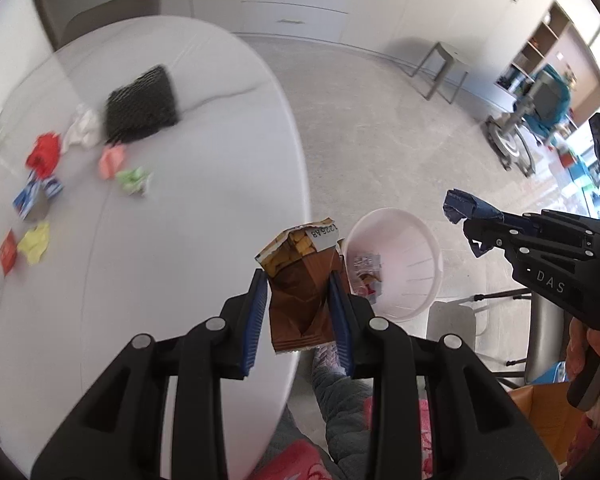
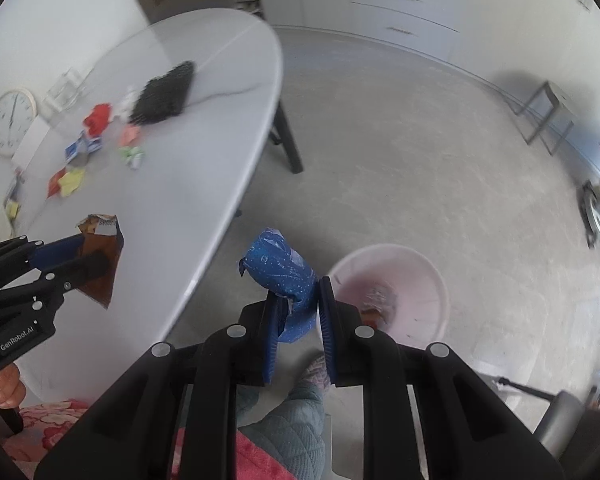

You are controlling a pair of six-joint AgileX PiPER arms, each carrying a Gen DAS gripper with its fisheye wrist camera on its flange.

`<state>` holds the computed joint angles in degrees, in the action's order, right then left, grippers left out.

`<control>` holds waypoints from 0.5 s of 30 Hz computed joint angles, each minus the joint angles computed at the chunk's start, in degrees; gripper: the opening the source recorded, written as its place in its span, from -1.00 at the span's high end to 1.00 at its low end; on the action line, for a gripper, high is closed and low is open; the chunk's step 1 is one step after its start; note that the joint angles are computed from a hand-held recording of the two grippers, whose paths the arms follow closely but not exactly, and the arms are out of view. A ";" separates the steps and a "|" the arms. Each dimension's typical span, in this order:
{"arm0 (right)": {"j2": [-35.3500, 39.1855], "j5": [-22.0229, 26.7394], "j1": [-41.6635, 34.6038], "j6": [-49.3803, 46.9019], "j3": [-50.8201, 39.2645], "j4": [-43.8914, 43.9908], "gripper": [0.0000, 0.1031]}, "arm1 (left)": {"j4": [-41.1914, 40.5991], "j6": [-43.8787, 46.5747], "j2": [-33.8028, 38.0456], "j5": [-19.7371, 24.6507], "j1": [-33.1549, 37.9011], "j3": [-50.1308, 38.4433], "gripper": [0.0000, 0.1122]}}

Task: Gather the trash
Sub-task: 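Carry both held items over the pink wastebasket and open both tools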

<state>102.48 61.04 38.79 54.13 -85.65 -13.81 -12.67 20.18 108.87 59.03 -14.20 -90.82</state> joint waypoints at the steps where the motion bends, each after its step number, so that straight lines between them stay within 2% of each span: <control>1: -1.58 -0.45 -0.38 0.74 2.20 -0.29 0.63 | 0.21 -0.46 0.37 0.00 -1.61 -0.59 0.45; 9: -10.65 -3.60 -3.82 3.14 14.42 -0.72 0.60 | 1.71 -2.86 4.40 1.67 -8.89 -5.59 0.45; 15: -14.57 -3.94 -6.36 2.59 19.13 -0.93 0.60 | 3.32 -4.76 9.22 3.10 -14.75 -11.25 0.45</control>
